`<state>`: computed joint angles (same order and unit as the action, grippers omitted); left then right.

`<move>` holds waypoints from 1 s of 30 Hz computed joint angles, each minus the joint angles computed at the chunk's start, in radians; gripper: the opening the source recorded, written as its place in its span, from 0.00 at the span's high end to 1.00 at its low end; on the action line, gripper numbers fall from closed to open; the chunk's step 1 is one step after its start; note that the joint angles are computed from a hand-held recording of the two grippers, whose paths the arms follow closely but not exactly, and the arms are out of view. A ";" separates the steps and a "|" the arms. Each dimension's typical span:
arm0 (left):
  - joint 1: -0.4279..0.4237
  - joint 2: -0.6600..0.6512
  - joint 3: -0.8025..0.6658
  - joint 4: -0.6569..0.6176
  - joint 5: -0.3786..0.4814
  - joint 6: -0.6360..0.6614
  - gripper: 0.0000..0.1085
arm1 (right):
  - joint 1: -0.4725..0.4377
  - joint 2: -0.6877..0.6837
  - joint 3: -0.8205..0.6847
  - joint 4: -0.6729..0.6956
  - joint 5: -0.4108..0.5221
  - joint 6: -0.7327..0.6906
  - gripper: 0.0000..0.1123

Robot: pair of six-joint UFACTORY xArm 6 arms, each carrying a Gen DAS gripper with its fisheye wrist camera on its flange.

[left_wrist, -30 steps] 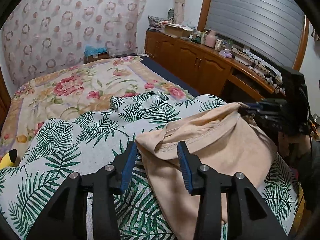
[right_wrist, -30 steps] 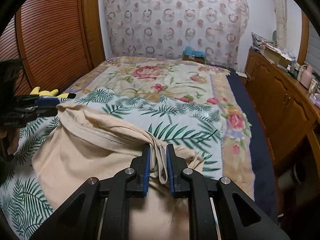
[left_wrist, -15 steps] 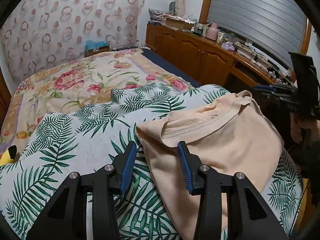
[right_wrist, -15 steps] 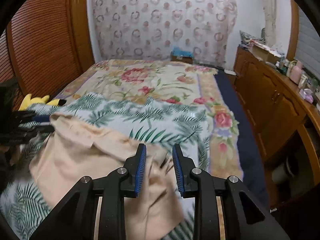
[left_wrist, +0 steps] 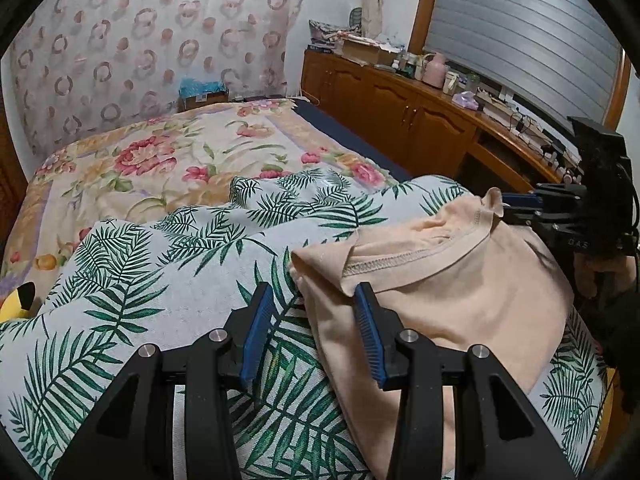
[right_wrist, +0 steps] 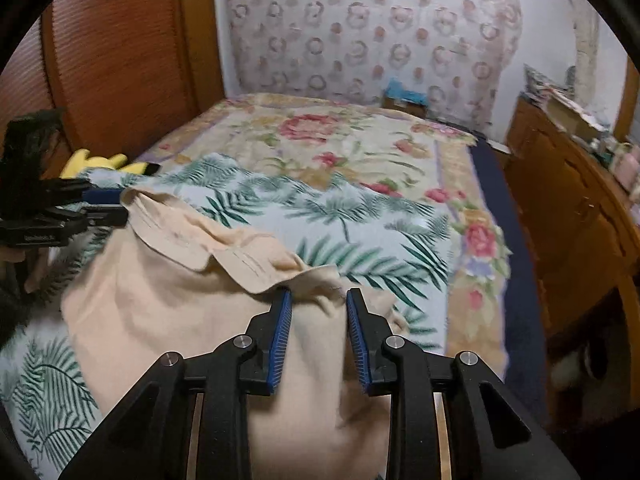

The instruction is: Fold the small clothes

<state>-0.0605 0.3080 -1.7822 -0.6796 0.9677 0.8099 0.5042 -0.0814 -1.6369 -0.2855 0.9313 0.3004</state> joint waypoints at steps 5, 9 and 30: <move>0.007 -0.004 0.005 -0.038 -0.019 0.012 0.60 | -0.047 -0.056 0.093 0.023 -0.142 0.059 0.98; 0.011 -0.012 0.015 -0.066 -0.040 0.017 0.60 | -0.067 -0.089 0.117 -0.102 -0.086 0.234 0.99; -0.016 0.054 -0.080 0.069 0.071 -0.042 0.41 | -0.056 -0.131 0.170 -0.015 0.009 0.295 0.41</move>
<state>-0.0766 0.3618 -1.8617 -0.6104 1.0390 0.7674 0.4478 -0.2122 -1.4668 -0.3004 0.9406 0.5951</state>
